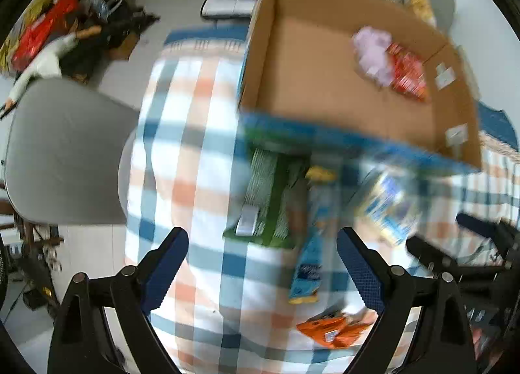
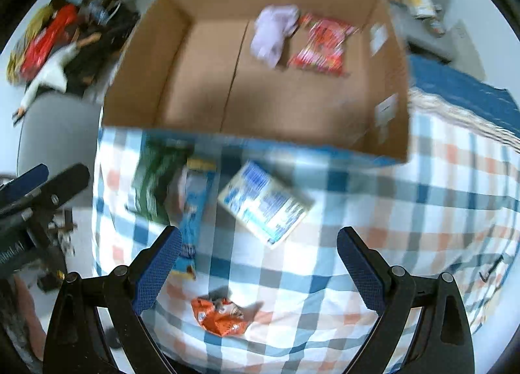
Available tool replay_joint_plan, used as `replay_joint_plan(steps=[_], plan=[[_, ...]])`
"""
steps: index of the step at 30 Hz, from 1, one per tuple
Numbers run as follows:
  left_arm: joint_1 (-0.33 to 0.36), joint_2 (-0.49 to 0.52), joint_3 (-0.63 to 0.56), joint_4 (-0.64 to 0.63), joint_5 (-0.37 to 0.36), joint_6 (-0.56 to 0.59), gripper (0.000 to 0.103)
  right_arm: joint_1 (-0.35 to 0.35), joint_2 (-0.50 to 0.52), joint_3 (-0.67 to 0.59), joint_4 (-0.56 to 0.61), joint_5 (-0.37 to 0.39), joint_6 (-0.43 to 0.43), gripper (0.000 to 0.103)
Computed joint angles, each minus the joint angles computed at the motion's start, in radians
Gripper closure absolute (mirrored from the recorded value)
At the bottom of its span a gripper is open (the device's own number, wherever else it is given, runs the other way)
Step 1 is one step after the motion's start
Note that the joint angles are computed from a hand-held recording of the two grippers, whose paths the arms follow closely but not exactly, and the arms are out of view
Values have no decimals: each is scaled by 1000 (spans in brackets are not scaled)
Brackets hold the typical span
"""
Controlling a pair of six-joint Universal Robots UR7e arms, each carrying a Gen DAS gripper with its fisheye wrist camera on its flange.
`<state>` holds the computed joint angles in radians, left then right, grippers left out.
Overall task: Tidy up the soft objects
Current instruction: 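Grasp the green snack bag with the left gripper while the right grasps the milk carton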
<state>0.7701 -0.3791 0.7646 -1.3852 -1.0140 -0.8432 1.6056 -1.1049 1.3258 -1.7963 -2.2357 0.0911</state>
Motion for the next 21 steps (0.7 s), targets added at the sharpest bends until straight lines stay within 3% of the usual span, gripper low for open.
replay_joint_plan(steps=[6, 11, 14, 18, 21], plan=[[25, -23, 86, -25, 13, -12, 9, -32, 69, 35, -44, -88, -97, 5], [61, 26, 26, 0, -3, 26, 9, -60, 119, 38, -64, -134, -113, 5], [81, 58, -14, 8, -40, 49, 9, -76, 125, 40, -62, -128, -75, 11], [102, 106, -75, 35, -65, 76, 9, -107, 107, -1, 76, -13, 110, 23], [116, 135, -116, 51, -66, 93, 9, -119, 93, 6, 68, 31, 135, 24]])
